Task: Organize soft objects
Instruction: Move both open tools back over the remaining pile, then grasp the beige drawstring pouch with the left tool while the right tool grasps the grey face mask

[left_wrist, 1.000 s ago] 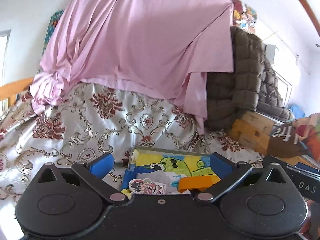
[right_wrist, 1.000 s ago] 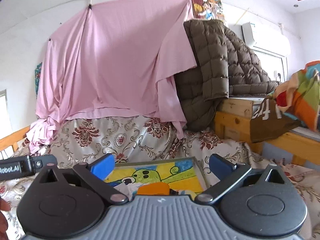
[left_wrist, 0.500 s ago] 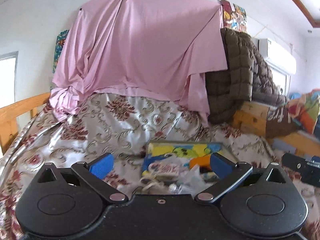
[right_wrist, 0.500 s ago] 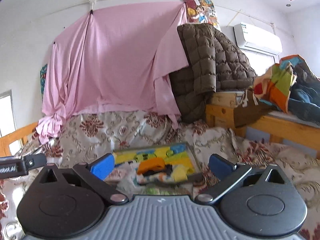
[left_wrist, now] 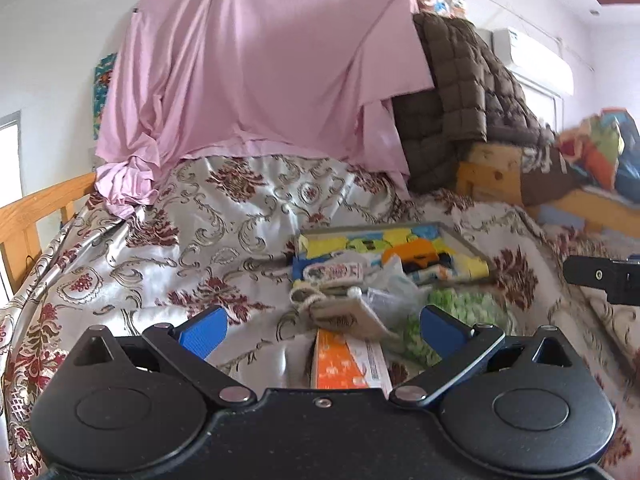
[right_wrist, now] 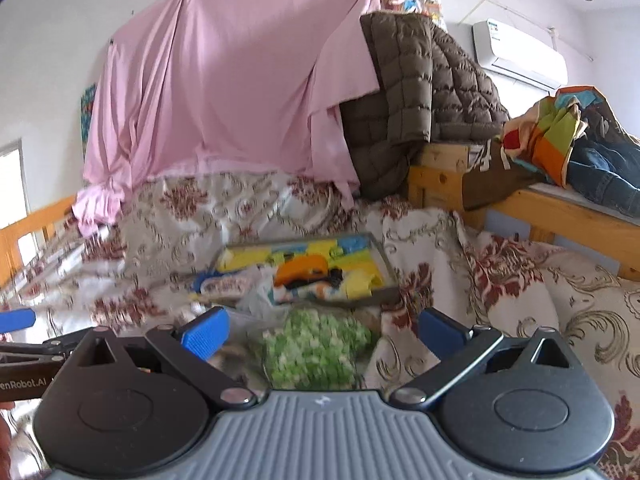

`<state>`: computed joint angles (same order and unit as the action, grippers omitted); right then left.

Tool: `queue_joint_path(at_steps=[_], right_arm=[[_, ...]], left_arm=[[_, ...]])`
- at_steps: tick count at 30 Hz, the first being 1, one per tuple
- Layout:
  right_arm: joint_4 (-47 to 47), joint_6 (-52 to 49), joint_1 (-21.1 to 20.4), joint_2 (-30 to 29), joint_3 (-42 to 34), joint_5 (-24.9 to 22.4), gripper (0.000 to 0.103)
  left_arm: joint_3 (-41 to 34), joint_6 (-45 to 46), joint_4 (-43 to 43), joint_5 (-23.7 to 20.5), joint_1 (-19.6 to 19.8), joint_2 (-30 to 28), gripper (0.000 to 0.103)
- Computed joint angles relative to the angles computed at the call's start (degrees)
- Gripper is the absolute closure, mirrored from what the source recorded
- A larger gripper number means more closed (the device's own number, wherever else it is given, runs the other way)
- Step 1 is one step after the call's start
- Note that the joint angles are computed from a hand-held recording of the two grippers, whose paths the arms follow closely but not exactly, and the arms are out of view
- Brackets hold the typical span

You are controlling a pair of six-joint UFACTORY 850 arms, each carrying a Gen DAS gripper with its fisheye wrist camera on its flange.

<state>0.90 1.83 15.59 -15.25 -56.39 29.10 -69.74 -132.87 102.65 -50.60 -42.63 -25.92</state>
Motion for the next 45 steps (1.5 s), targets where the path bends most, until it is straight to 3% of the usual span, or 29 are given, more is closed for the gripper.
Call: queue_joint_path(at_steps=[3, 8, 16, 23, 34, 42, 45], right_arm=[[2.74, -3.07, 0.49, -0.71, -1.19, -4.46, 0.0], [3.5, -5.2, 0.61, -3.07, -4.51, -12.32, 0.0], [8.23, -10.98, 0.95, -5.09, -7.17, -18.18, 0.0], [3.46, -7.86, 1.22, -5.37, -7.59, -19.32, 0.0], [-28.67, 23.01, 0.43, -6.12, -8.63, -18.77, 0.0], [-35.2, 30.28, 0.28, -6.74, -8.9, -17.0, 0.0], [-32.39, 27.68, 0.26, -6.33, -8.17, -15.57, 0.0]], left_arm=[[0.41, 1.06, -1.72, 1.52, 0.12, -0.24, 0.001], [-0.02, 5.89, -7.15, 7.66, 1.34, -0.43, 0.001], [-1.38, 11.19, -12.69, 9.69, 1.89, -1.61, 0.001], [-1.77, 10.3, -15.26, 9.49, 2.35, -1.65, 0.001], [-4.01, 14.68, -24.37, 5.36, 2.36, -2.49, 0.001], [-4.24, 15.16, -25.97, 4.12, 2.51, -2.64, 0.001], [-3.81, 13.69, -25.36, 4.11, 2.49, -2.18, 0.001]])
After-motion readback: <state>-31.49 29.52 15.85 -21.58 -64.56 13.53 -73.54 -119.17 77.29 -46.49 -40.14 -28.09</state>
